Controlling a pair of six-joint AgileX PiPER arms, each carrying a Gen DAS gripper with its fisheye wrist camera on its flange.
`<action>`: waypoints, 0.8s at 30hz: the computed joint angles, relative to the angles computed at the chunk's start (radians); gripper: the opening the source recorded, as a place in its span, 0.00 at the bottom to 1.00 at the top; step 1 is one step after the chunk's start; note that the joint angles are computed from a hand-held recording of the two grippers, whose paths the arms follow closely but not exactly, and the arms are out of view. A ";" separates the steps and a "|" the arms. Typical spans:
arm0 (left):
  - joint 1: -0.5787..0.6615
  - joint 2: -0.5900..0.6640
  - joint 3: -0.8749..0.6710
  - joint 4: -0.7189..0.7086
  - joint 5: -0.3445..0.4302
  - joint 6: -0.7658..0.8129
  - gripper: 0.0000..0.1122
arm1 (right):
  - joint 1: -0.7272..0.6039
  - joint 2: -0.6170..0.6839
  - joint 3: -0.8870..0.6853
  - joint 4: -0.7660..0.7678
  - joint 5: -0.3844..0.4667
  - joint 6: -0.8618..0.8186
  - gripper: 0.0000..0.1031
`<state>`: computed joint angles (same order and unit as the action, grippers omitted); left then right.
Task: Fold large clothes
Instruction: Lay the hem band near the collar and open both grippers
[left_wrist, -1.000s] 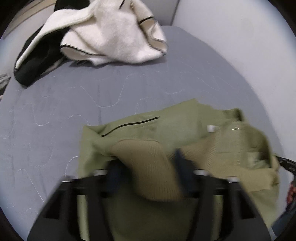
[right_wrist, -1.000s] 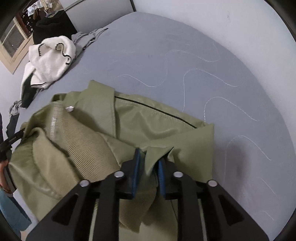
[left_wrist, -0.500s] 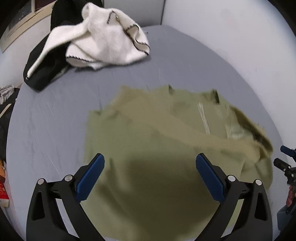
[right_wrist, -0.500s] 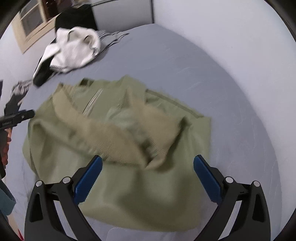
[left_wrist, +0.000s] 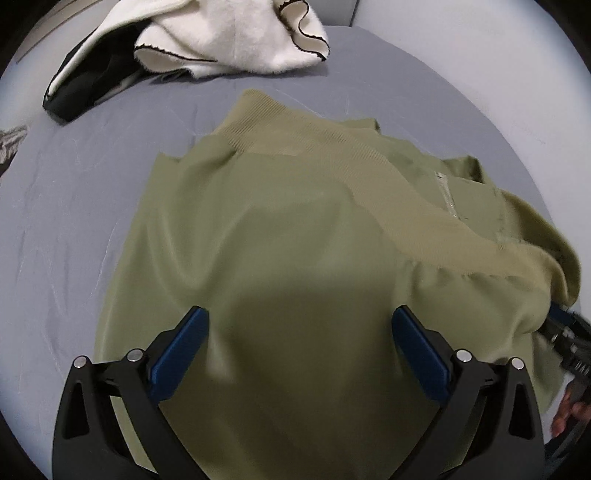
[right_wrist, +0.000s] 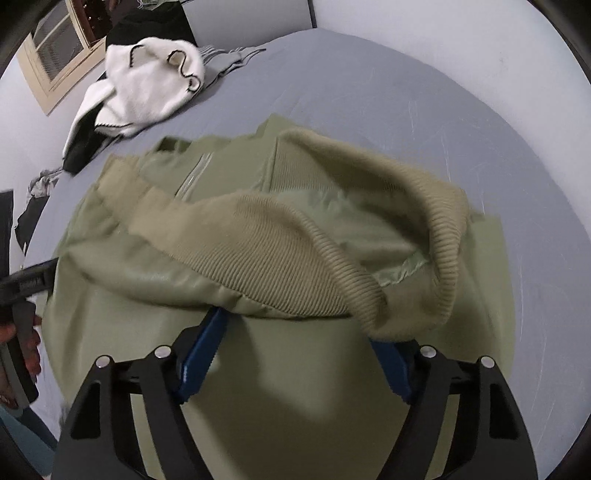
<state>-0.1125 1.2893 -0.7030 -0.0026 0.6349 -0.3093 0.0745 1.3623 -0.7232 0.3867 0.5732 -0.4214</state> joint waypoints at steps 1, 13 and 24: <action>0.003 0.018 -0.007 0.014 -0.012 -0.002 0.87 | 0.013 0.034 -0.036 -0.022 -0.012 0.025 0.74; 0.085 0.213 -0.118 0.031 -0.129 0.089 0.87 | -0.020 0.386 -0.365 -0.080 0.032 0.137 0.75; 0.071 0.283 -0.154 0.200 -0.176 -0.126 0.87 | -0.060 0.417 -0.402 -0.088 0.058 0.183 0.78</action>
